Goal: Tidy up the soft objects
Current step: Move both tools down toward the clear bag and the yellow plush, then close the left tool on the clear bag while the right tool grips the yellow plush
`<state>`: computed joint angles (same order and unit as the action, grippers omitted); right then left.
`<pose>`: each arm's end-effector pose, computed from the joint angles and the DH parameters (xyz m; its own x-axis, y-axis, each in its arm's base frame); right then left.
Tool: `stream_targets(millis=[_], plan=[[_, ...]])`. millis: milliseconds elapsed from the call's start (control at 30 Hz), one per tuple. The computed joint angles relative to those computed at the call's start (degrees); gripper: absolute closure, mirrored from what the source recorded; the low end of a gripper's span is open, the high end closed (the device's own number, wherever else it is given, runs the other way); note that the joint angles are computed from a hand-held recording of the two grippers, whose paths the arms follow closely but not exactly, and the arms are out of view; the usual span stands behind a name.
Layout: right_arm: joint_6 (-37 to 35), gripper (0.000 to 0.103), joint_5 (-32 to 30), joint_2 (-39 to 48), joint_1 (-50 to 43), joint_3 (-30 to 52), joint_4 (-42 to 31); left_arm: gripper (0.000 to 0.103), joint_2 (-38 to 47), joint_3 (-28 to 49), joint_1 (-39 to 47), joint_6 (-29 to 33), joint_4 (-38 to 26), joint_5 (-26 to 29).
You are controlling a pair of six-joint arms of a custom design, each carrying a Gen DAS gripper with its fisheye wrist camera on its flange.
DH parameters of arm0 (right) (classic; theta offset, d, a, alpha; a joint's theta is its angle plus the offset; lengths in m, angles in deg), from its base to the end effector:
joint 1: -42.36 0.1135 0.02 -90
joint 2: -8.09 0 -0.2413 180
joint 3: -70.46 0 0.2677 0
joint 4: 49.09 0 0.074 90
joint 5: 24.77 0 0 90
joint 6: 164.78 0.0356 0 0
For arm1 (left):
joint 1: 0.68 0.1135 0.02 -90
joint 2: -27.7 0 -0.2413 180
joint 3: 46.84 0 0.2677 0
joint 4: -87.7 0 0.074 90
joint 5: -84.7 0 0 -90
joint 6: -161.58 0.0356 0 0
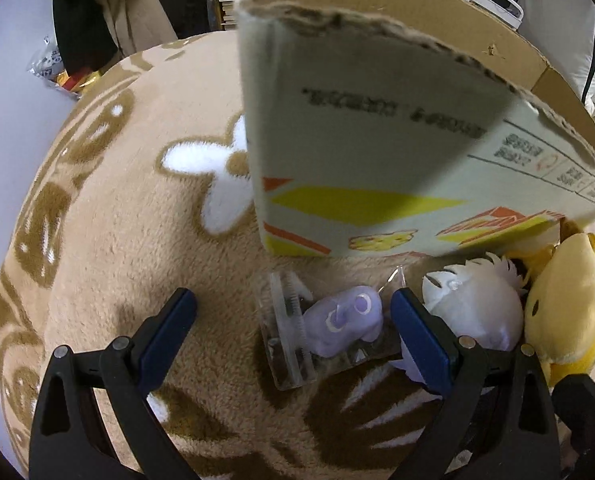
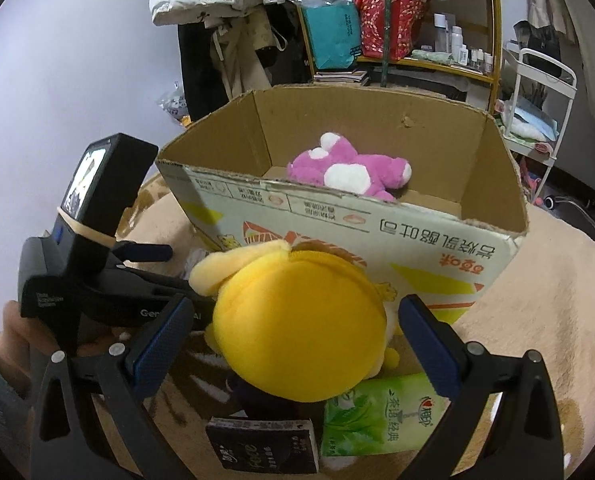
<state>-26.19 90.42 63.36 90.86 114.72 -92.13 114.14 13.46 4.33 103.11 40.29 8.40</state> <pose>0.1489 0.1455 0.1747 -0.7389 0.1890 -0.6467 0.0635 0.9751 0.2124 0.2758 0.0157 0.1323 -0.8238 0.4378 -0.3602 0.4843 0.8737 -0.0455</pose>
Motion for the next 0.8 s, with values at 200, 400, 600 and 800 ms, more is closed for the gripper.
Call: stream_targets(millis=[200, 400, 600, 800], plan=[[0.0, 0.000, -0.5, 0.0, -0.4, 0.2, 0.2, 0.006, 1.4, 0.5, -0.6, 0.0, 0.7, 0.1], [-1.2, 0.000, -2.2, -0.5, -2.4, -0.9, 1.7, 0.006, 2.0, 1.2, -2.1, -1.3, 0.2, 0.2], [-0.9, 0.001, -5.6, -0.9, -5.2, -2.2, 3.5, 0.006, 2.9, 1.0, -3.2, -2.3, 1.7, -0.6], [-0.9, 0.001, -6.3, -0.1, -5.7, -2.0, 4.0, 0.010, 1.6, -0.2, -4.2, -3.2, 1.8, -1.4]])
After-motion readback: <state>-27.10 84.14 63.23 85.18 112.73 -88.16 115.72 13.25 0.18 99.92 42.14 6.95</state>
